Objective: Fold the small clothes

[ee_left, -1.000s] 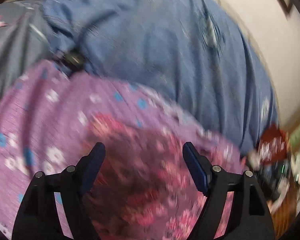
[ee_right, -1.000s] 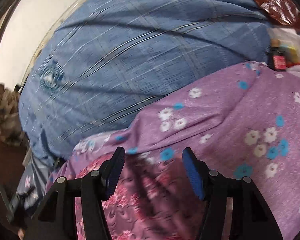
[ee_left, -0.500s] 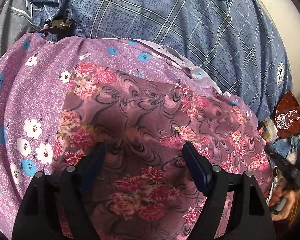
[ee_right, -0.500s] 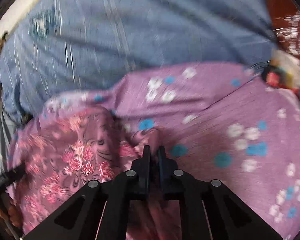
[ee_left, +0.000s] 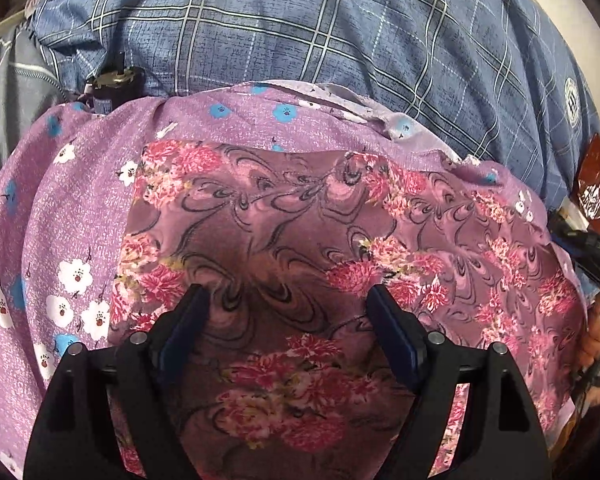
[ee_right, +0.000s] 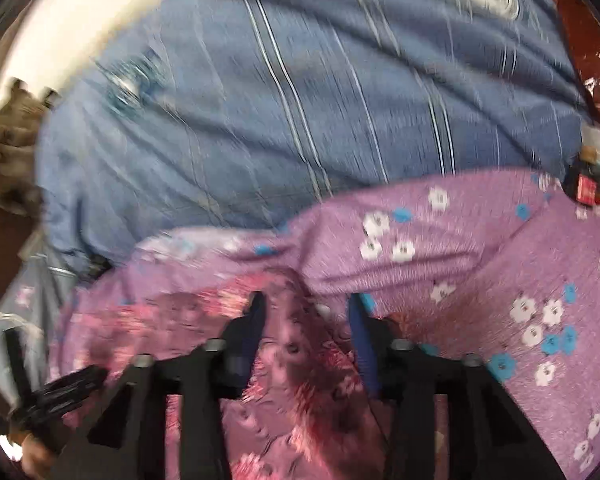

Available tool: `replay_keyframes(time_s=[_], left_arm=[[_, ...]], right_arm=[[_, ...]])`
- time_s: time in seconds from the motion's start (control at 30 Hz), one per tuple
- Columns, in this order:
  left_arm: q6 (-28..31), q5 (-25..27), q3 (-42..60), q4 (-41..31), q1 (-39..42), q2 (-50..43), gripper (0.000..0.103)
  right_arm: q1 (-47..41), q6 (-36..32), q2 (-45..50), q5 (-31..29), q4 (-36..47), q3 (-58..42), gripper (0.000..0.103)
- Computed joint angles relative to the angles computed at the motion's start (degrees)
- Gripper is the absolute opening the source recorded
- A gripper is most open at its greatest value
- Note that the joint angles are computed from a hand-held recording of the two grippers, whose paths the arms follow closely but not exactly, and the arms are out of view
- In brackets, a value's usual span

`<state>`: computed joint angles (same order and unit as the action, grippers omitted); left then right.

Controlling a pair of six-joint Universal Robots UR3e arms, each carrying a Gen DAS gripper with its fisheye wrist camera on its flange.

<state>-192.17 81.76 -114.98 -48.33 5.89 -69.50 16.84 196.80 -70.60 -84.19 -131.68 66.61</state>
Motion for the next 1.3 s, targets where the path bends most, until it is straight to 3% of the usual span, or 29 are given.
replay_keyframes(time_s=[0.1,0.23,0.3,0.37,0.43,0.5,0.67,0.77,0.9,1.0,1.07,1.13,1.23,1.3], left_arm=[[0.56,-0.91,-0.43,0.34,0.6,0.02,0.083],[1.13,-2.6,-0.6,-0.21,1.86,0.31,0.084],[1.4,-2.57,-0.34,-0.47,1.84,0.11,0.084],[1.6,-2.47,-0.3,-0.49,1.76,0.12,0.084],[1.94,-2.87,-0.48,-0.56,2.05,0.42,0.084],[2.15,-3.17,-0.79,-0.38,2.3,0.66,0.084],[1.87,-0.93,-0.54,0.61,0.54,-0.26,0.086],[1.9,-0.95,-0.53,0.72,0.52,-0.38,0.086],[1.93,-0.99,-0.5,0.68,0.6,-0.47,0.086],[1.98,-0.81,-0.46,0.79,0.48,-0.61,0.086],[1.95,-0.9,-0.48,0.82,0.5,-0.6,0.086],[1.96,-1.05,-0.6,0.88,0.56,-0.47,0.086],[2.03,-1.13,-0.73,1.0,0.57,-0.41,0.086],[1.98,-0.61,-0.66,1.25,0.17,-0.66,0.087]], right_arm=[[2.86,-3.11,5.2,1.58,8.98,-7.12,0.005],[4.74,-15.06,0.83,13.19,10.85,-2.2,0.006],[5.5,-17.58,-0.27,14.56,12.46,-0.25,0.005],[6.18,-17.71,-0.5,10.48,13.07,-0.51,0.005],[2.1,-14.07,-4.93,13.37,4.68,4.76,0.006],[-2.45,-5.56,-7.08,12.86,-2.71,7.18,0.018],[-5.03,-1.57,0.52,10.8,5.31,0.83,0.015],[-1.98,-6.49,2.07,9.83,7.97,-0.28,0.013],[-2.63,-13.72,-1.55,21.14,12.6,3.37,0.012],[-0.02,-15.07,-2.65,16.32,9.38,6.88,0.008],[-1.66,-15.38,-3.83,18.46,9.87,7.58,0.009],[-4.65,-15.16,-6.41,21.17,9.6,9.18,0.013],[-8.47,-11.16,-9.97,23.11,1.59,12.53,0.021],[-10.33,-7.18,-10.82,23.09,-2.96,14.75,0.047]])
